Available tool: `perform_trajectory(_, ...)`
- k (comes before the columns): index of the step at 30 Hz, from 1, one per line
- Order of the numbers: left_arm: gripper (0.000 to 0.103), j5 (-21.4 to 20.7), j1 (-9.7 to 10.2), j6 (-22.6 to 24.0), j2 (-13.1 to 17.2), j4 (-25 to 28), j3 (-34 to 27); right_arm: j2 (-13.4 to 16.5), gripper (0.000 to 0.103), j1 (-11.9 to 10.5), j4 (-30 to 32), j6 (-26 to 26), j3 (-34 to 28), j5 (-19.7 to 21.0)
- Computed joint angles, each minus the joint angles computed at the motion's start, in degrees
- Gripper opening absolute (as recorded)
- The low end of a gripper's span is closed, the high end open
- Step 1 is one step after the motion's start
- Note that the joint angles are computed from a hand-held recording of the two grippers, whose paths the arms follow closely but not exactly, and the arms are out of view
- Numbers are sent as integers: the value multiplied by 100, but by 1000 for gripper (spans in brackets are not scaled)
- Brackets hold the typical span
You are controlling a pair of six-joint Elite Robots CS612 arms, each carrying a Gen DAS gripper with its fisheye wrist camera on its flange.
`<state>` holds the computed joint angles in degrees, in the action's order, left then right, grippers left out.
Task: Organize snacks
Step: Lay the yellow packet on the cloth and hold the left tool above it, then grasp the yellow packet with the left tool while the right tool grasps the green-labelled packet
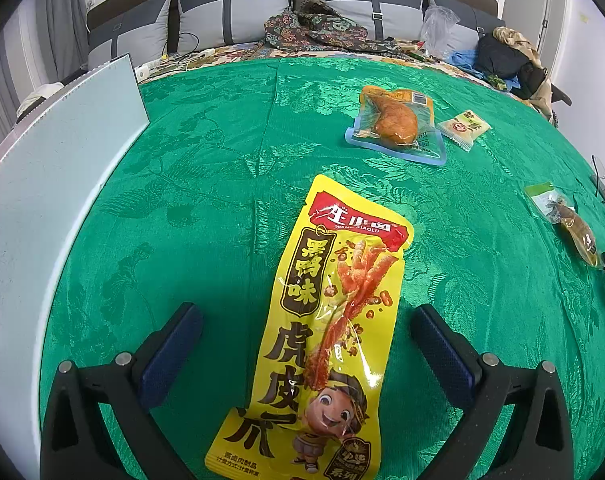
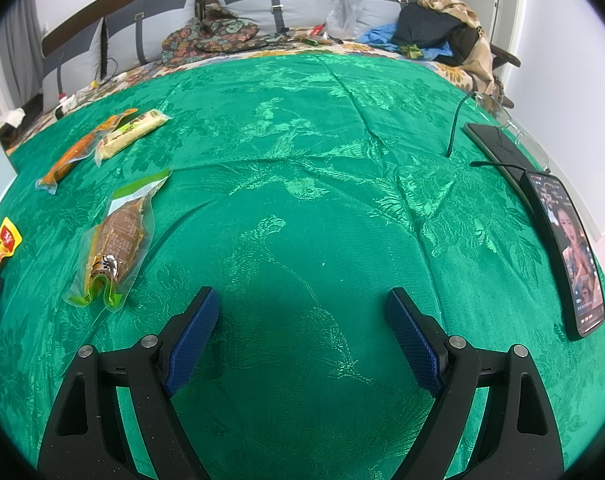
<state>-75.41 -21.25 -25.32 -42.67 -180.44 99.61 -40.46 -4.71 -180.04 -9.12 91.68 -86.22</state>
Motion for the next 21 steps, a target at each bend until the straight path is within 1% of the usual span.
perform_trajectory(11, 103, 31, -8, -20, -5, 43, -3, 2, 88, 1, -1, 11, -2, -15)
perform_trajectory(12, 103, -31, 9, 11, -22, 184, -39, 4, 88, 3, 0, 12, -4, -18)
perform_trajectory(13, 103, -235, 67, 111, -55, 511, -135, 5, 88, 4, -1, 13, -5, -19)
perform_trajectory(15, 103, -669, 205, 330, -92, 1406, -458, 5, 88, 3, -2, 12, -5, -19)
perform_trajectory(16, 103, -753, 240, 314, -85, 1631, -560, 5, 88, 4, -1, 13, -6, -21)
perform_trajectory(17, 103, -852, 283, 293, -67, 1781, -658, 5, 88, 4, -1, 13, -6, -21)
perform_trajectory(18, 103, -890, 298, 302, -54, 1816, -697, 5, 88, 4, -3, 16, -5, -28)
perform_trajectory(20, 103, -793, 290, 402, -11, 1943, -802, 6, 88, 5, -2, 18, -6, -28)
perform_trajectory(21, 103, -812, 285, 449, 0, 1890, -806, 6, 88, 4, -3, 18, -5, -27)
